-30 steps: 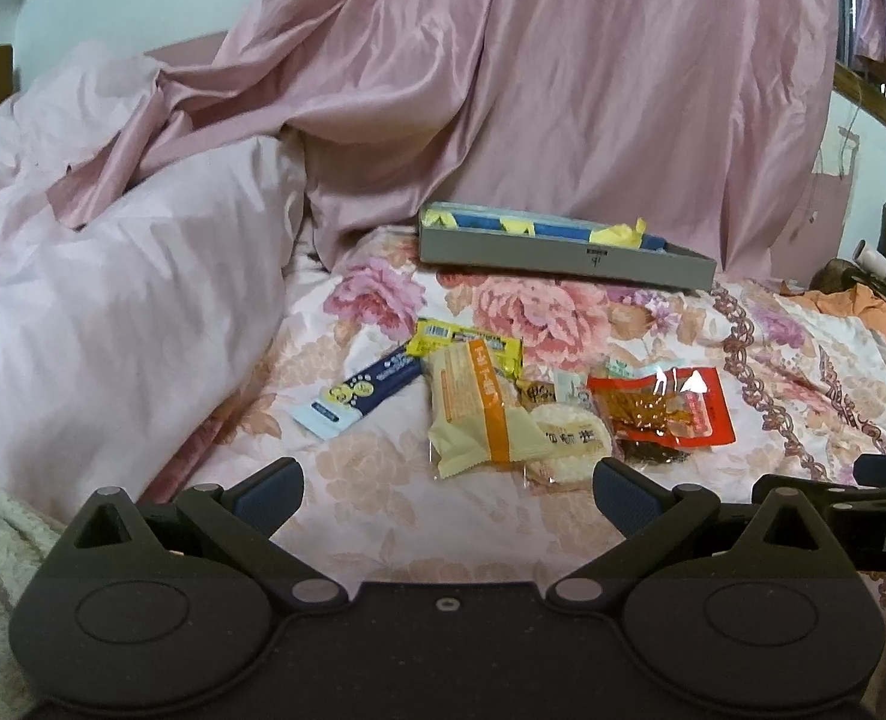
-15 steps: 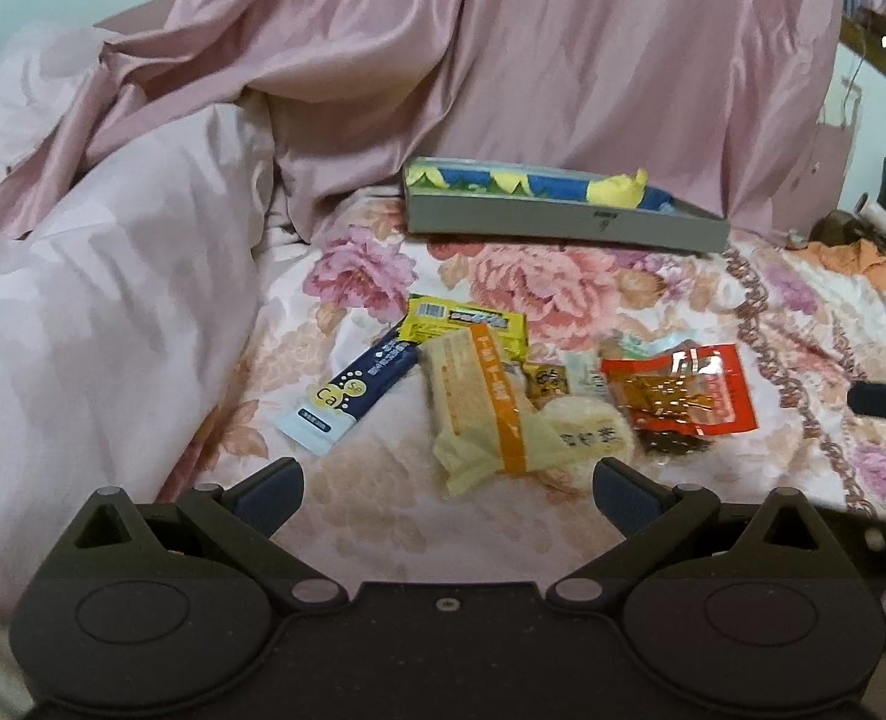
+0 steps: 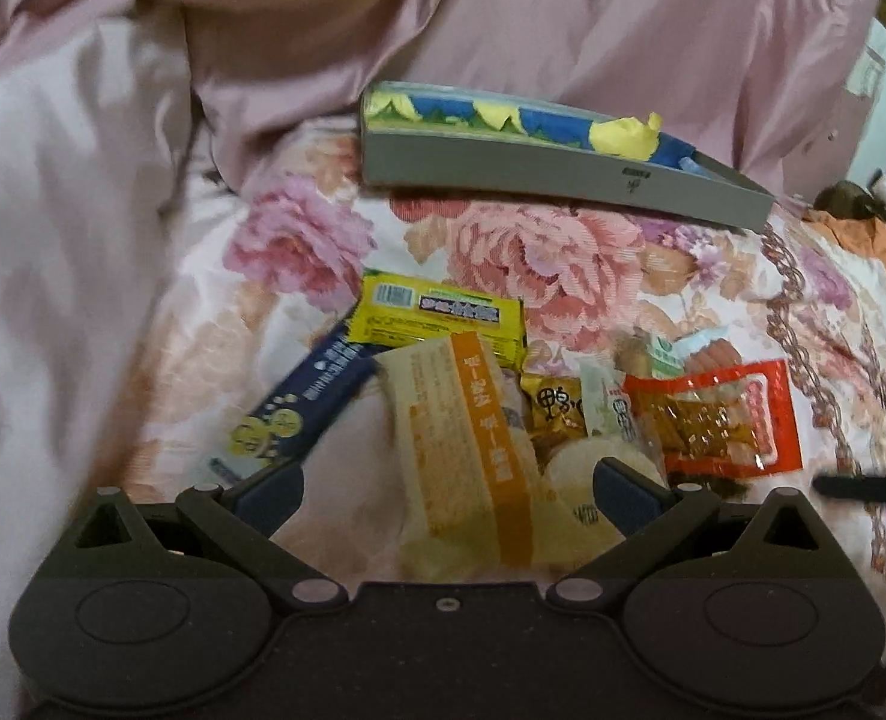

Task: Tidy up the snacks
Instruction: 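Grasp the cream bread bag with the left gripper while the right gripper grasps the small orange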

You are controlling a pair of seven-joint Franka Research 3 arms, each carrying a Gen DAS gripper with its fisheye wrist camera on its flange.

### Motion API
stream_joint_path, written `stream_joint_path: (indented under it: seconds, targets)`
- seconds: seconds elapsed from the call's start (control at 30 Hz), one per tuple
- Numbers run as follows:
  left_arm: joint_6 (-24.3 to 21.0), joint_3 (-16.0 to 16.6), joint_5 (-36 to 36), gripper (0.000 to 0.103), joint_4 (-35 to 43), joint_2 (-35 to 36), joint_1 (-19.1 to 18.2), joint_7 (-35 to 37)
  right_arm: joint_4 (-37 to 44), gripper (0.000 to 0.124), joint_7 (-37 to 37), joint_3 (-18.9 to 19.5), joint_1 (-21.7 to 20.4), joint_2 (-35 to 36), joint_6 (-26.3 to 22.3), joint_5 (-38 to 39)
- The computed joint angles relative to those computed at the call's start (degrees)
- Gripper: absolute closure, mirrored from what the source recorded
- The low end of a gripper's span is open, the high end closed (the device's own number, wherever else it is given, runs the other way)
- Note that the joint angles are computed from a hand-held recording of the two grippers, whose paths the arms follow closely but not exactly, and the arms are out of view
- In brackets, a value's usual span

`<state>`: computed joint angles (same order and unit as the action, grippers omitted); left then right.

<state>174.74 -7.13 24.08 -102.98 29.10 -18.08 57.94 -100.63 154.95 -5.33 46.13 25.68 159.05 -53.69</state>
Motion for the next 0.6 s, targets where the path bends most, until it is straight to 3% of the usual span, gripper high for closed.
stream_joint_path:
  seconds: [0.17,0.3,0.6]
  targets:
    - [-0.9,-3.0,-2.4,0.001,5.0,4.4,2.2,2.2,1.3,0.021,-7.4,2.6,-2.4,2.7,-0.3,10.2]
    - [-3.0,-8.4,-7.0,0.002,7.8,7.2,6.3,6.7,1.9,0.023,-10.6,1.4,-1.3,3.7,-0.9,14.0]
    - [-7.0,-12.1,-16.6,0.010,9.6,9.1,9.3,9.0,1.8,0.044,-16.4,1.0,-1.5,4.7,1.4,22.8]
